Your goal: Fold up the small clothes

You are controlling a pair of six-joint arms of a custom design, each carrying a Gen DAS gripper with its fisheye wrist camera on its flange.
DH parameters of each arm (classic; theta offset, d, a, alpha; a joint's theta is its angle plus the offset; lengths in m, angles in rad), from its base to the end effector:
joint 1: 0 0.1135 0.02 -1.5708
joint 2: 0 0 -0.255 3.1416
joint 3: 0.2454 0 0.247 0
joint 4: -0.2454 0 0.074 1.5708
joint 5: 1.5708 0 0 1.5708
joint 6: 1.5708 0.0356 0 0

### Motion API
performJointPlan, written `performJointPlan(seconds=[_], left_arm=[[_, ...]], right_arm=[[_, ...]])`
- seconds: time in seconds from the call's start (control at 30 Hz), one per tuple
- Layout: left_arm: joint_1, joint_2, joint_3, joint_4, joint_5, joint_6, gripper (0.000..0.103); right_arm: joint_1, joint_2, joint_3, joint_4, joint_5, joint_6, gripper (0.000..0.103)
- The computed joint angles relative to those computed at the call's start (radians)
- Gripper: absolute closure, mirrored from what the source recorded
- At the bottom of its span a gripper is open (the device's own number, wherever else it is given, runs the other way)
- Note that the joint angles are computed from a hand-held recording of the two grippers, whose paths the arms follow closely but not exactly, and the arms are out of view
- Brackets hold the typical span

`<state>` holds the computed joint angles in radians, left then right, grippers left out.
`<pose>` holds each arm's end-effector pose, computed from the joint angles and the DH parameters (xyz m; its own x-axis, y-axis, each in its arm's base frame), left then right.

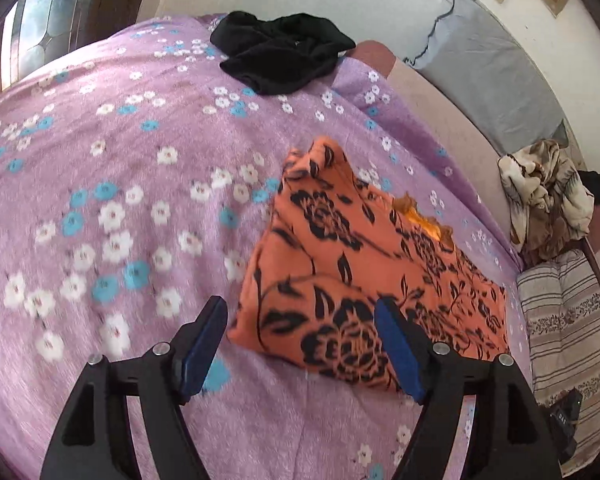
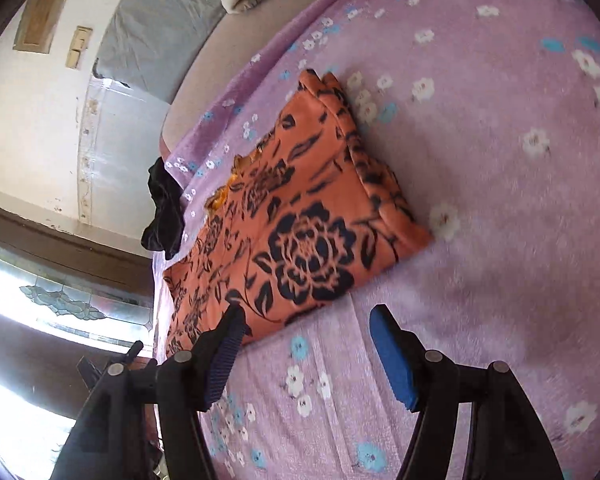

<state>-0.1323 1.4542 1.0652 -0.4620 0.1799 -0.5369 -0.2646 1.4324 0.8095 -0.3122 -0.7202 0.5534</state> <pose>0.3031 -0.0468 0.2494 -0.7667 -0.4056 -0.4977 -0.1692 0.8754 -0.4528 0.2709 -0.0491 0.1939 -0.7561 0.6142 -0.2262 0.2539 0.5937 0.7635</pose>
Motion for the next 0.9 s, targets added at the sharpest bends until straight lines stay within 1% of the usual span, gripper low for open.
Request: performJointPlan(seconds=[0.07,0.13,0.17,0.2,0.23,0.27,0.3,0.37,0.4,0.43,0.47,0.5,0.53,0.57,0.6,0.63,0.73,0.8,0.9], left_arm=[[-0.031,0.024,-0.024,0.015,-0.003,-0.052,0.026],[-0.053,0.072,-0.014,0.031,-0.036,-0.087,0.026],[-0.063,0.086,-0.014,0.036,-0.053,-0.107,0.025],[-0.068,0.101,-0.012,0.056,-0.067,-0.12,0.021],[-0.075,0.11,-0.009,0.075,-0.09,-0.126,0.018],[-0.081,0.122,0.002,0.08,-0.109,-0.13,0.017],[-0.085,0.138,0.016,0.08,-0.116,-0.133,0.014],[-0.088,0.163,0.039,0.08,-0.136,-0.136,0.013],[-0.083,0.171,0.045,0.084,-0.132,-0.143,0.013],[-0.074,0.179,0.051,0.085,-0.12,-0.151,0.015],[-0.068,0.188,0.062,0.081,-0.113,-0.154,0.021],[-0.06,0.201,0.082,0.061,-0.114,-0.148,0.05],[-0.05,0.227,0.119,0.019,-0.102,-0.132,0.075],[-0.036,0.244,0.139,0.002,-0.071,-0.129,0.077],[-0.029,0.251,0.153,-0.01,-0.06,-0.123,0.083],[-0.029,0.257,0.174,-0.032,-0.059,-0.108,0.085],[-0.037,0.235,0.221,-0.073,-0.074,-0.079,0.088],[-0.042,0.193,0.25,-0.095,-0.085,-0.072,0.089],[-0.064,0.109,0.293,-0.133,-0.103,-0.074,0.091]], right_arm=[[0.017,0.032,-0.022,0.078,-0.003,0.086,0.035],[0.026,0.071,-0.019,0.155,0.023,0.186,0.035],[0.032,0.093,-0.013,0.194,0.034,0.242,0.033],[0.034,0.114,-0.014,0.239,0.037,0.299,0.03],[0.037,0.129,-0.01,0.265,0.05,0.346,0.029],[0.042,0.136,-0.003,0.275,0.068,0.388,0.025],[0.046,0.138,0.002,0.289,0.073,0.425,0.018],[0.054,0.146,0.008,0.323,0.083,0.467,0.014],[0.06,0.152,0.015,0.314,0.102,0.48,0.014],[0.065,0.16,0.022,0.317,0.114,0.493,0.014],[0.069,0.168,0.033,0.31,0.125,0.494,0.014],[0.076,0.18,0.053,0.294,0.139,0.494,0.015],[0.08,0.192,0.072,0.282,0.153,0.503,0.018],[0.084,0.202,0.092,0.265,0.171,0.507,0.04],[0.086,0.225,0.122,0.234,0.173,0.494,0.078],[0.088,0.254,0.154,0.201,0.165,0.48,0.089],[0.098,0.269,0.201,0.15,0.189,0.41,0.093],[0.095,0.221,0.199,0.158,0.184,0.403,0.094],[0.099,0.132,0.241,0.109,0.189,0.36,0.094]])
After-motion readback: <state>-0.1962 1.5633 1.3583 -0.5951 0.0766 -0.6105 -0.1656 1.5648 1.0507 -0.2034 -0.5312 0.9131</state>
